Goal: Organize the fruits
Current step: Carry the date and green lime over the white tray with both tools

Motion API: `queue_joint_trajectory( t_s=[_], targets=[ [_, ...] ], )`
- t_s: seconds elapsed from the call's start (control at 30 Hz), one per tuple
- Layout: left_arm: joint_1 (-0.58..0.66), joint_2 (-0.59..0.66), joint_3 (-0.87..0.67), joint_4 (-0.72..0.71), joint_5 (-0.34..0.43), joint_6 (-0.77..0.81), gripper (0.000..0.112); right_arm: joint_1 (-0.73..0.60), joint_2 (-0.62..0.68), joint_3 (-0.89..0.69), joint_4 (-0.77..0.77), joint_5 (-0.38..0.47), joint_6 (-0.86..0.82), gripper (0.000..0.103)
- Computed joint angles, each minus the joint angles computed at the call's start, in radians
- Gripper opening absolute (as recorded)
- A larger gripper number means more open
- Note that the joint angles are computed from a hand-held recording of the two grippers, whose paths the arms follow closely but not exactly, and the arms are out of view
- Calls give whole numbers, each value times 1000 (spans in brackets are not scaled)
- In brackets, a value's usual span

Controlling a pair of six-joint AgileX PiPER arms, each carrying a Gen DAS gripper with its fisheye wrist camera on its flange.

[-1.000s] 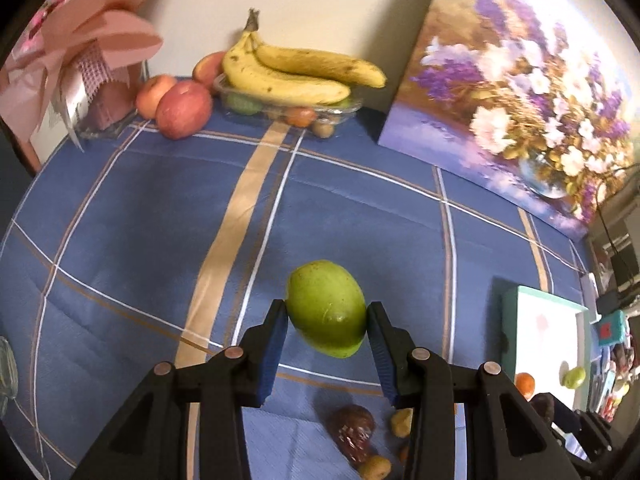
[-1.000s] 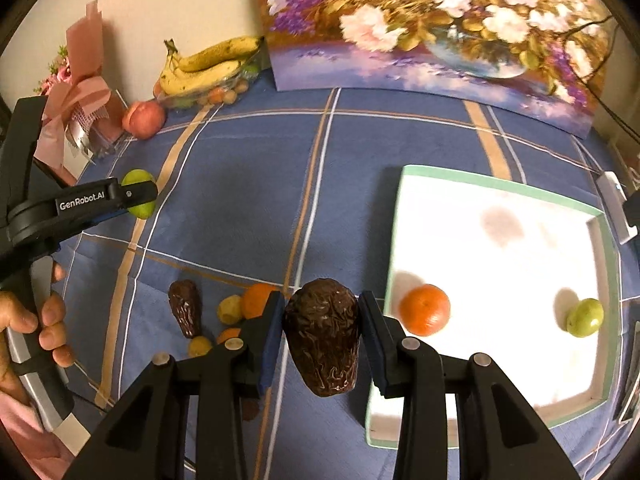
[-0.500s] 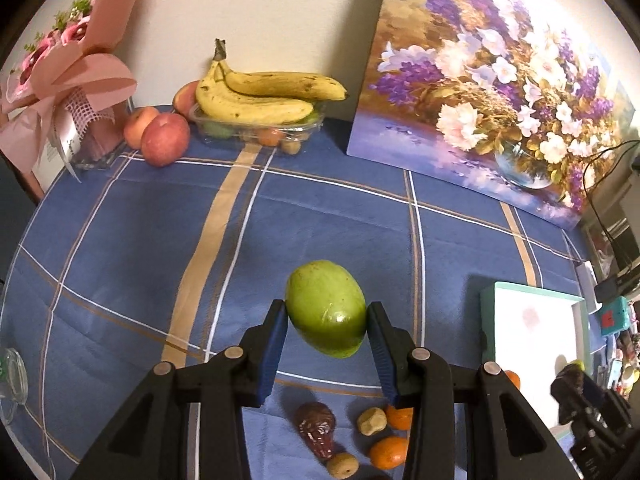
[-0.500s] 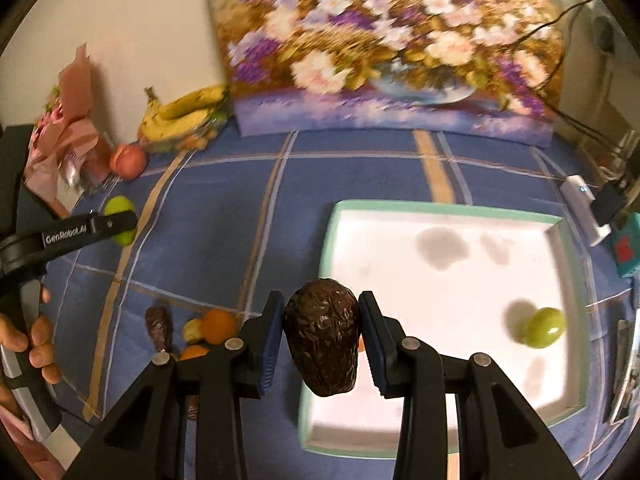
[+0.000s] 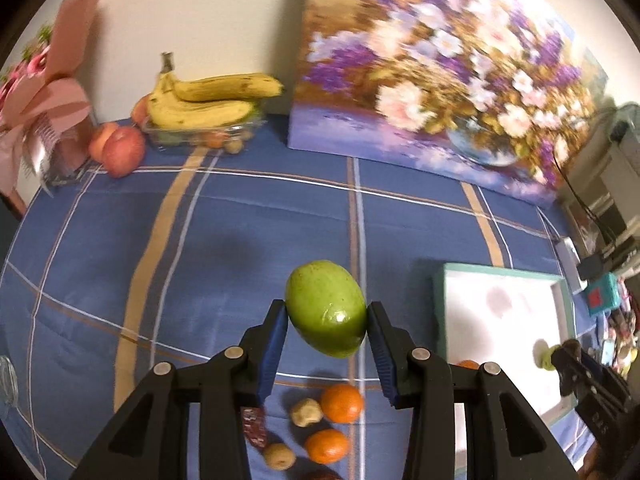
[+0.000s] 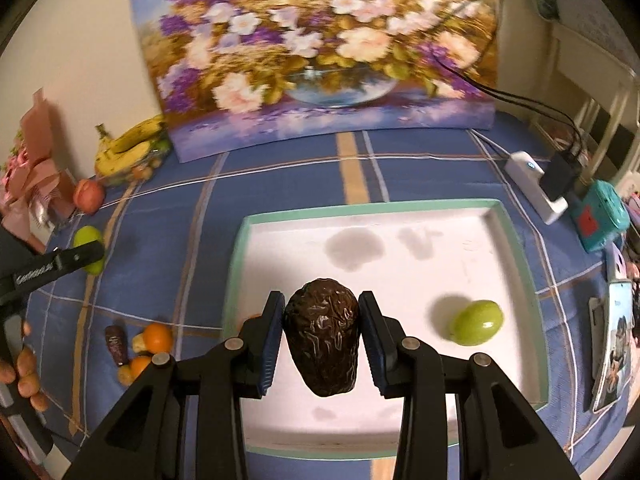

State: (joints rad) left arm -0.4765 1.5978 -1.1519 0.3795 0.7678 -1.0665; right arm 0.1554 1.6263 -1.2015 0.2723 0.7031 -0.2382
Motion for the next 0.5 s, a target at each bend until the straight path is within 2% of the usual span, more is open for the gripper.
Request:
queue_joint_trajectory(
  t_s=[0.5],
  targets=[
    [-145,233,-289,-81,67,138,43,-126,96,-53,6,2,-17,39]
  ],
)
